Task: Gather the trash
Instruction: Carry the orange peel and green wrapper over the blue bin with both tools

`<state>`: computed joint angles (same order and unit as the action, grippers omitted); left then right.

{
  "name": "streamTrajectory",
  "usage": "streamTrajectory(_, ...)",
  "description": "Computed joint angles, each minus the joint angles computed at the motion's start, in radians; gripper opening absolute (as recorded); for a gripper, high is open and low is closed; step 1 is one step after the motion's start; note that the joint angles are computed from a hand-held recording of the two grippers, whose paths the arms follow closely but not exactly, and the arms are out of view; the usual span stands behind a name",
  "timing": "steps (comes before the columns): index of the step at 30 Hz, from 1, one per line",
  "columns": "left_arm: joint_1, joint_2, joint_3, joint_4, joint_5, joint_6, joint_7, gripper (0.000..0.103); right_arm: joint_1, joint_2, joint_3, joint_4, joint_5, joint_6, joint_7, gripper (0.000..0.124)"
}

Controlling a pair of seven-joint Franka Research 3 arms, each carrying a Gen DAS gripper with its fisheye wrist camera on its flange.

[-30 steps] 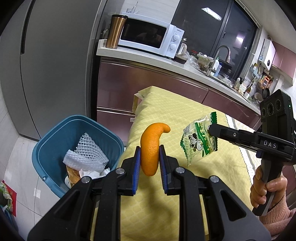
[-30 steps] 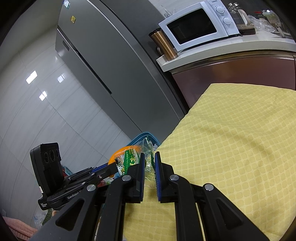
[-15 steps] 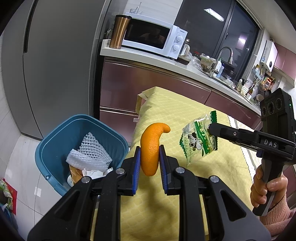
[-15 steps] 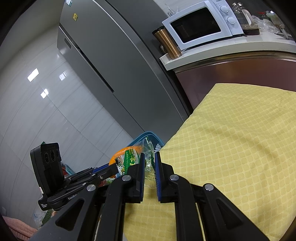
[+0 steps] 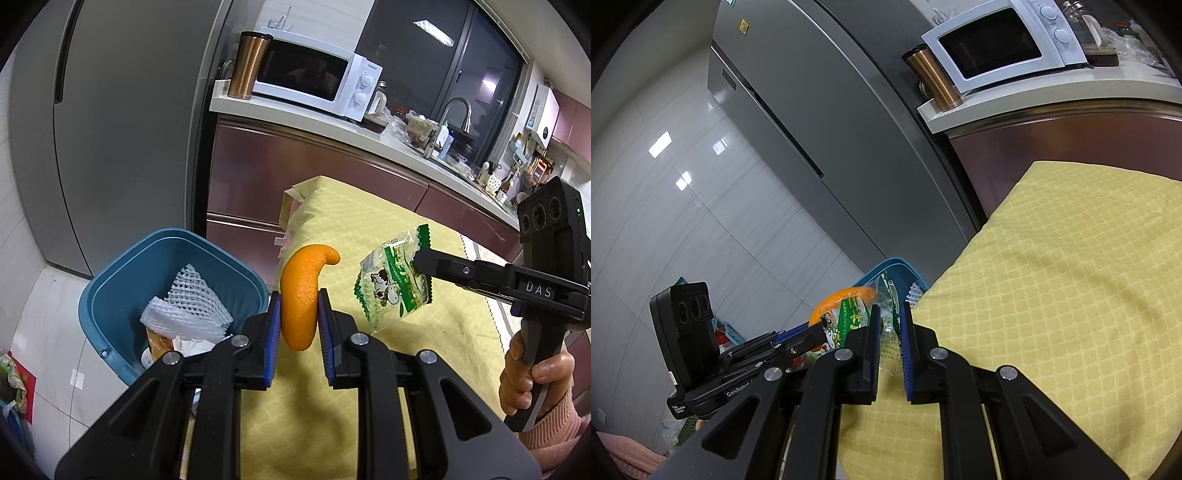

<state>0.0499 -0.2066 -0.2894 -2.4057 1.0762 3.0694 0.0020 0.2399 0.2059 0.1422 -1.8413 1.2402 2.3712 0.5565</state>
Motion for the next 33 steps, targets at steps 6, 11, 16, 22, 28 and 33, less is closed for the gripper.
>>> streamTrajectory(6,0.003,-0.006,0.0,-0.003,0.006,-0.003,-0.007,0.02,0.005,0.008,0.005,0.013,-0.011,-0.004,0.004,0.009)
streamTrajectory(11,0.012,-0.01,0.0,-0.008,0.015,-0.002,-0.019,0.02,0.008,0.017,0.009,0.027,-0.022,-0.007,0.012,0.009)
streamTrajectory(16,0.021,-0.013,-0.001,-0.012,0.03,-0.004,-0.036,0.02,0.011,0.028,0.014,0.042,-0.035,-0.01,0.021,0.009)
streamTrajectory(22,0.026,-0.021,0.006,-0.021,0.04,-0.006,-0.048,0.02,0.017,0.041,0.022,0.059,-0.051,-0.007,0.031,0.009)
streamTrajectory(28,0.038,-0.033,0.01,-0.034,0.043,-0.013,-0.056,0.02,0.022,0.058,0.029,0.083,-0.072,-0.012,0.049,0.009)
streamTrajectory(33,0.048,-0.041,0.012,-0.046,0.043,-0.017,-0.06,0.02,0.028,0.072,0.036,0.101,-0.094,-0.011,0.067,0.009)
